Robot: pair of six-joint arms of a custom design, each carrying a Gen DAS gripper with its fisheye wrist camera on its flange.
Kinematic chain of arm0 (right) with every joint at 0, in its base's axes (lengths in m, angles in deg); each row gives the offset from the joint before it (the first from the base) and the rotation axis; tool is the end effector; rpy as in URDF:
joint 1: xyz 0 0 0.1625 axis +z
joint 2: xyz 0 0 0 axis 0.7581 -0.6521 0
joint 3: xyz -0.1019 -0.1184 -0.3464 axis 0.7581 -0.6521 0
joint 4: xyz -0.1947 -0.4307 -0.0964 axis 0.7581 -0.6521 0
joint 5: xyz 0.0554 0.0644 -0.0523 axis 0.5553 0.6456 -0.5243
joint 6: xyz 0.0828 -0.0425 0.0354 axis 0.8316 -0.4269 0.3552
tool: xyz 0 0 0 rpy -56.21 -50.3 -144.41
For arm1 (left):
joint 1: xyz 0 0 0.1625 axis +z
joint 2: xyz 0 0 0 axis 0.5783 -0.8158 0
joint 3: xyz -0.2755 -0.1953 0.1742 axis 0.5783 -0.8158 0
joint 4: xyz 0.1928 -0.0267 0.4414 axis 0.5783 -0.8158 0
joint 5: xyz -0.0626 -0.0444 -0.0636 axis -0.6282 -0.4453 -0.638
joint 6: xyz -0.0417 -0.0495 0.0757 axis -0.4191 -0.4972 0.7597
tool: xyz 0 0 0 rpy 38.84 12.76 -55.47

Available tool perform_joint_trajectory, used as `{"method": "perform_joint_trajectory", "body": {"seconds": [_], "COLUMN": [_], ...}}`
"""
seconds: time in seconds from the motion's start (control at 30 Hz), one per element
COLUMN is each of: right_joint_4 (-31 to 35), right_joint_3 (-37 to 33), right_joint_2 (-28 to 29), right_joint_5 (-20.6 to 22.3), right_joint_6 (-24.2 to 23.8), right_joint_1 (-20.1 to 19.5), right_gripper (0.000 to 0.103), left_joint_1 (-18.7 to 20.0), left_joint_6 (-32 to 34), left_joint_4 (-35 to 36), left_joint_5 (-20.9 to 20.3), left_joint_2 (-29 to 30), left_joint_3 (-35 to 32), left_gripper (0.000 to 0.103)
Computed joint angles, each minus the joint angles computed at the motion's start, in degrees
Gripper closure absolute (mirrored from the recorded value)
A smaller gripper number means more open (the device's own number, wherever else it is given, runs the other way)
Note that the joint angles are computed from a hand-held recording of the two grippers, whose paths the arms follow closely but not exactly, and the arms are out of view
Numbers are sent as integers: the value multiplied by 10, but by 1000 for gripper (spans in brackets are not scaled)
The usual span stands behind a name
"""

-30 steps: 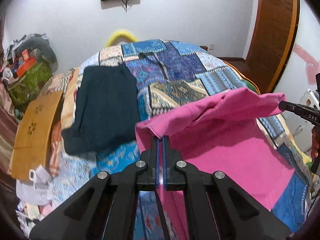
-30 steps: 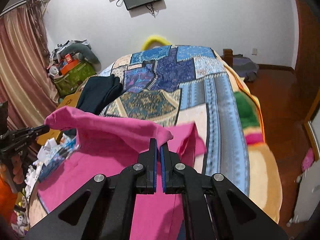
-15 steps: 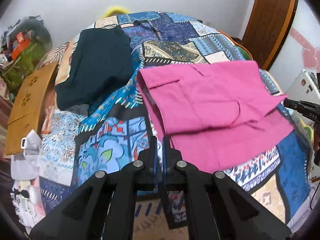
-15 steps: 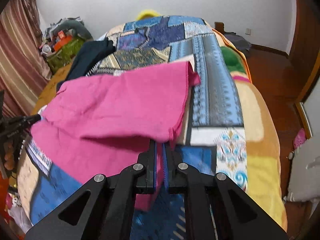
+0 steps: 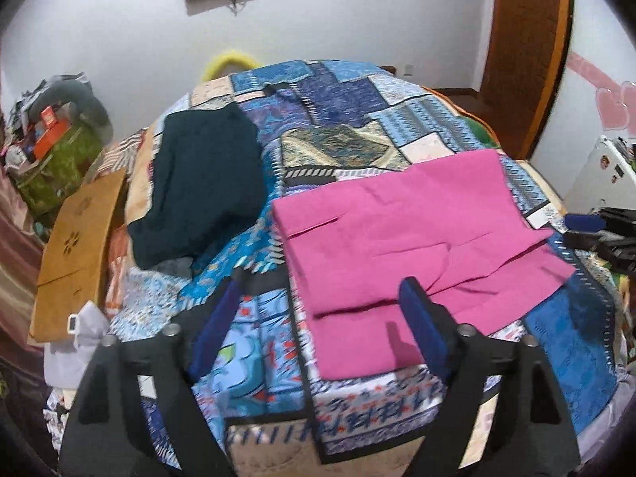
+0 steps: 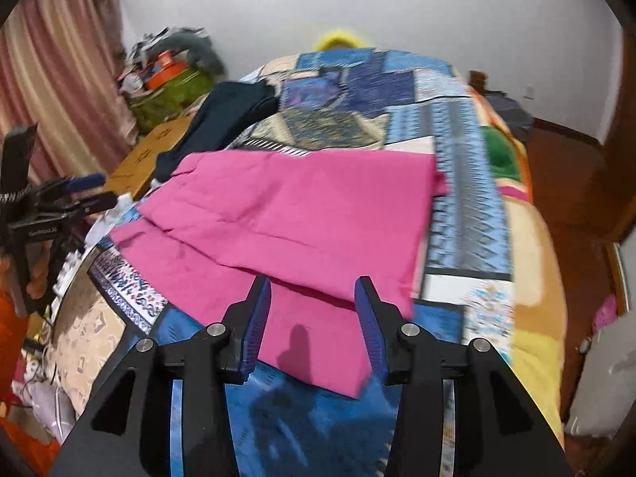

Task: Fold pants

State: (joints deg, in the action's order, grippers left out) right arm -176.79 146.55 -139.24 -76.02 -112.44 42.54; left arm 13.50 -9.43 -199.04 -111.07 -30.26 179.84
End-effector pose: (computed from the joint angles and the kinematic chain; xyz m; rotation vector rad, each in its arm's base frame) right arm 0.1363 -0.6696 0.3182 1.0434 -2.6110 0.3952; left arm -0.2672 -0.6385 0.1415 0.3325 2.1722 -0.7850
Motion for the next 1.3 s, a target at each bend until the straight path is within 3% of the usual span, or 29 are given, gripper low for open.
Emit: {"method": "perform_joint_trajectory", "body": {"seconds": [0.27, 0.37, 0.63, 0.73, 0.77, 1.0, 1.17, 1.23, 1.3], "right_joint_4": [-10, -10, 3, 12, 11, -53, -30, -31, -26], "right_joint_3": [4, -2, -32, -41, -41, -21, -26, -17, -11], "right_joint_2": [46, 56, 85, 93, 95, 80, 65, 54, 47], "right_joint_5": [-84, -95, -85, -73, -69, -26, 15, 18, 17], "right_joint_6": [-79, -97, -107, -103, -100, -98, -79, -85, -91], "right_joint_1": [25, 26, 28, 27, 27, 28, 25, 26, 27], "right_gripper": [63, 62, 63, 91, 94, 98, 98, 98, 98], "left_joint_1": [9, 15, 28, 30, 31, 27, 24, 22, 17], "left_joint_6": [29, 37, 47, 47, 47, 77, 91, 93, 97], "left_joint_4": [41, 52, 75, 71, 71, 72, 71, 58, 48], "left_joint_5": [-17, -36, -54, -62, -64, -52, -29, -19, -6], "left_joint_2": [57, 73, 101, 101, 102, 116, 130, 133, 134], "left_joint_3": [-57, -74, -95, -96, -97, -109, -123, -124, -122], "left_gripper": [19, 19, 18, 18, 18, 18, 19, 35, 65]}}
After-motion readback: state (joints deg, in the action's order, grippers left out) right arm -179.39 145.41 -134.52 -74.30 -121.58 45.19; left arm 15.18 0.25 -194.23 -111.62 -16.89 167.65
